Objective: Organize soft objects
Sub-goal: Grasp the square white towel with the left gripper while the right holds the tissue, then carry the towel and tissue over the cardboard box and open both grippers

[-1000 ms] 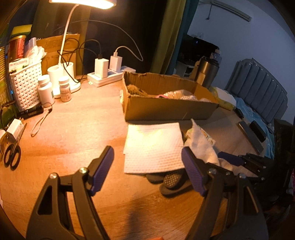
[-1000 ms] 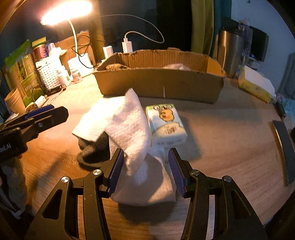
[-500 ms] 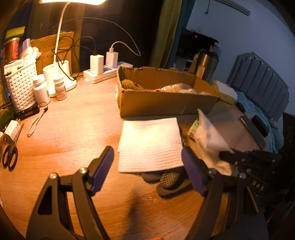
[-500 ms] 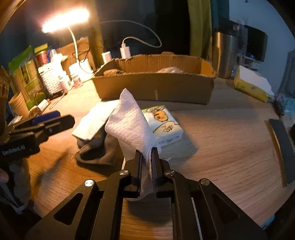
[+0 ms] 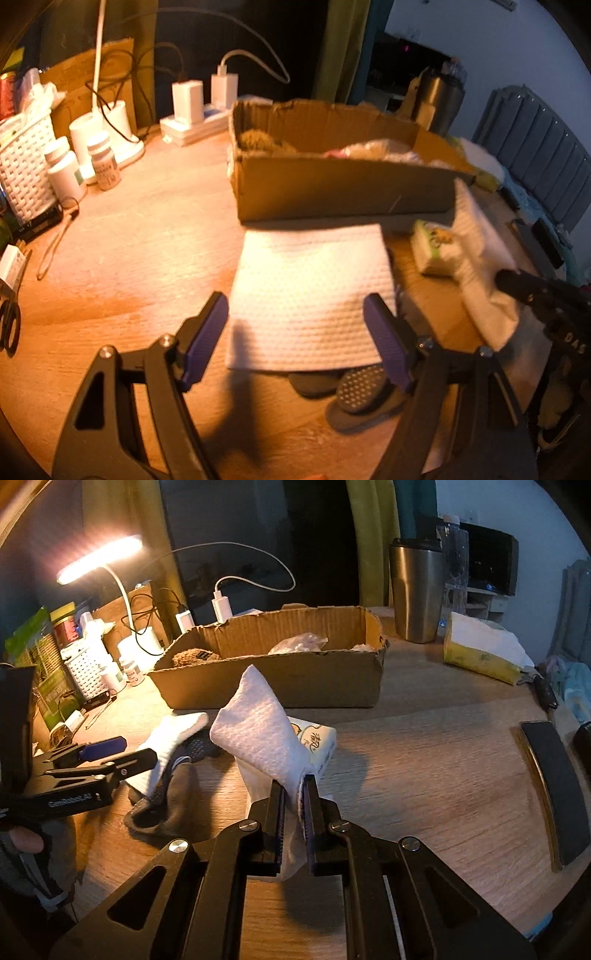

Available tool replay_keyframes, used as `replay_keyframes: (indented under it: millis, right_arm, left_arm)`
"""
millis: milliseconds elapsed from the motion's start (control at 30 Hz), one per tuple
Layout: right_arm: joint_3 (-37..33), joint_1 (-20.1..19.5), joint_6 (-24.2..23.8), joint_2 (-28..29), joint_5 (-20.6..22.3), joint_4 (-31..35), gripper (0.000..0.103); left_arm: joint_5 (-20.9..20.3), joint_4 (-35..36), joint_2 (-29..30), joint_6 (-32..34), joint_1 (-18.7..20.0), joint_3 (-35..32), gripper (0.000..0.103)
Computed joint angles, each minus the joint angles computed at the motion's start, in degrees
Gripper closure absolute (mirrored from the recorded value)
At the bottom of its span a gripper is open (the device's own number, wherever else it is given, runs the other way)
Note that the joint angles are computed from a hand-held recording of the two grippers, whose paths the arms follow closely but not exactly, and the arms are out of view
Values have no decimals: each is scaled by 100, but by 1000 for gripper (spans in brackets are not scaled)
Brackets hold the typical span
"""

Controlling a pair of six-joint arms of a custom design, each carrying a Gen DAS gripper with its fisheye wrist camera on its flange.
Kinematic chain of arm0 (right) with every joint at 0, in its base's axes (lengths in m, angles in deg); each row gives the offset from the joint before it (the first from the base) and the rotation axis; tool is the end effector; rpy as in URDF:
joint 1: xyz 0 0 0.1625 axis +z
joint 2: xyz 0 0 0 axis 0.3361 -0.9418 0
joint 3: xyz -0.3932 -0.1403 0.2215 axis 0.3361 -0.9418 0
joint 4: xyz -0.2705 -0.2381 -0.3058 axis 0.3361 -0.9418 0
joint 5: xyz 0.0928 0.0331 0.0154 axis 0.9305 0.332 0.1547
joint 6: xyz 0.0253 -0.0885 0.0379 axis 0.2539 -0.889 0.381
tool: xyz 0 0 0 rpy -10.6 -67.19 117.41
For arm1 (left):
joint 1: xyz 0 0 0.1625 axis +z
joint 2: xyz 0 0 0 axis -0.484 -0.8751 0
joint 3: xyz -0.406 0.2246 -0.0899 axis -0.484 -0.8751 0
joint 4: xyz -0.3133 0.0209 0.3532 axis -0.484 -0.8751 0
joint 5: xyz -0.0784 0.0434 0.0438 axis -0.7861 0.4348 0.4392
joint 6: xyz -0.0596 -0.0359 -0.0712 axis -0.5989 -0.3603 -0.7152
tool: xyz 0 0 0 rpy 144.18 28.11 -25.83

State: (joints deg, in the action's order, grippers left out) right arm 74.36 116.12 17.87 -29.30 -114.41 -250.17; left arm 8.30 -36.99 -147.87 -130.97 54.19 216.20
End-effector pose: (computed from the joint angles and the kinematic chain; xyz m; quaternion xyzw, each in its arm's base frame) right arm 0.3219 -0.2291 0.0698 0.2045 -0.8860 0.3058 0.2822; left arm -0.0765 -0.2620 0.2730 0.1802 0.9035 -0.2905 0.2586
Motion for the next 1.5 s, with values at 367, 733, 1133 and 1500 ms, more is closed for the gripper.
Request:
replay_keyframes:
  millis: [367,733,1133,1500]
  right_arm:
    - [55,-170,-128,-15,116,-165,93]
    - [-17,-22,-131,-76,-22,-78,93]
    - [-195,220,-356,-241,-164,-24,93]
    - [-430,277,-852,-395,-209,-180,93]
  left_arm:
    - [-125,-432,156,559,374,48,67]
    - [-386,33,-502,491,227,15,98]
    - [38,1333,-1193,-421,-762,-367,99]
    - [387,975,-908,-304,-1123,-648,99]
